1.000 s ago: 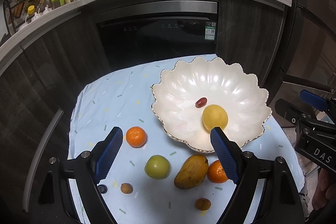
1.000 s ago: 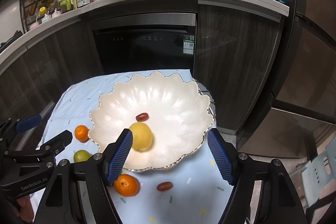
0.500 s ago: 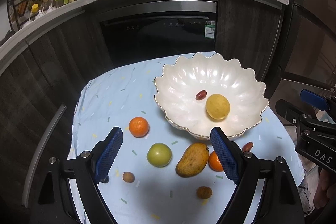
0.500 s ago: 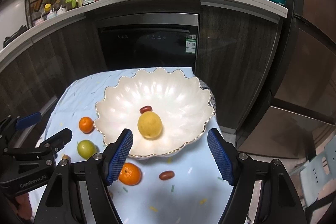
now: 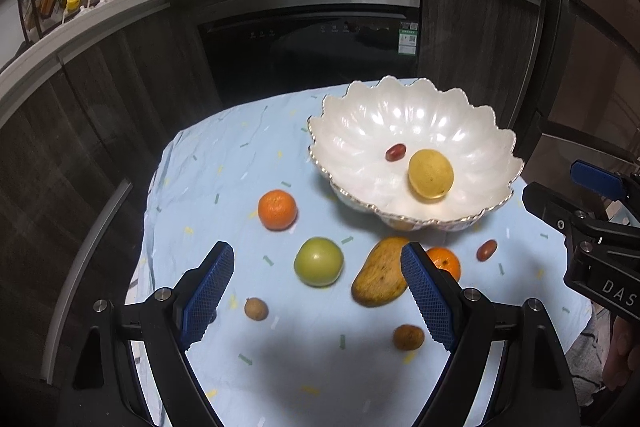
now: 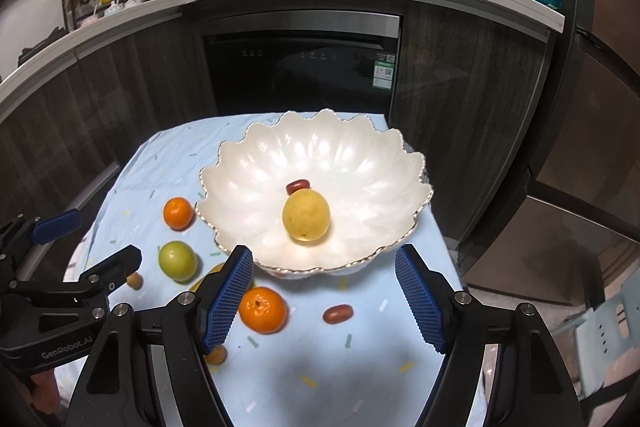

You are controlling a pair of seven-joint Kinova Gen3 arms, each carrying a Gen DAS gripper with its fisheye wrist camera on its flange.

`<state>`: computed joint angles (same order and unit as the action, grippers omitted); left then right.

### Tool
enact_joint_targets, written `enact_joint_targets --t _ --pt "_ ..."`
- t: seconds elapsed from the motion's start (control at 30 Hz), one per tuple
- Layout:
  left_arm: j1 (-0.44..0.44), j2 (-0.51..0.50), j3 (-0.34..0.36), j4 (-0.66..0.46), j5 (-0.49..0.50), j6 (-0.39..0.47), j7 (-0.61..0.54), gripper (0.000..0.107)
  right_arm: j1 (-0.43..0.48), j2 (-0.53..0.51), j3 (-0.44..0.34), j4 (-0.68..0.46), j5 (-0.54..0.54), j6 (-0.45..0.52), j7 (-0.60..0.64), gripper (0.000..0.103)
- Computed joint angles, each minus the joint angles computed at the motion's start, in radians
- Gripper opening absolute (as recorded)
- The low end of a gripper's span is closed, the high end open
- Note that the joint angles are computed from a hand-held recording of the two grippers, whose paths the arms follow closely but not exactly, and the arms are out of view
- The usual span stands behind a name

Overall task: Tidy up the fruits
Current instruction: 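Move the left tool to the kiwi while the right tool approaches the mandarin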

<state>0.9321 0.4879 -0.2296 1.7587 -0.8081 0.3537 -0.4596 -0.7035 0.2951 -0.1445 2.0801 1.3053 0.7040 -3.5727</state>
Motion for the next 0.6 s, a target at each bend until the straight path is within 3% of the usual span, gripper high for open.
enact_joint_targets --t 0.37,0.6 --pt "0.030 0.009 -0.050 0.053 -0.026 -0.034 0.052 0.086 -0.016 0.047 0.004 -0.013 0.009 -0.036 0.008 0.074" --pt "0.093 0.026 -0.139 0.094 -0.066 -0.078 0.113 0.086 -0.034 0.081 0.016 -0.019 0.031 -0.053 0.000 0.074"
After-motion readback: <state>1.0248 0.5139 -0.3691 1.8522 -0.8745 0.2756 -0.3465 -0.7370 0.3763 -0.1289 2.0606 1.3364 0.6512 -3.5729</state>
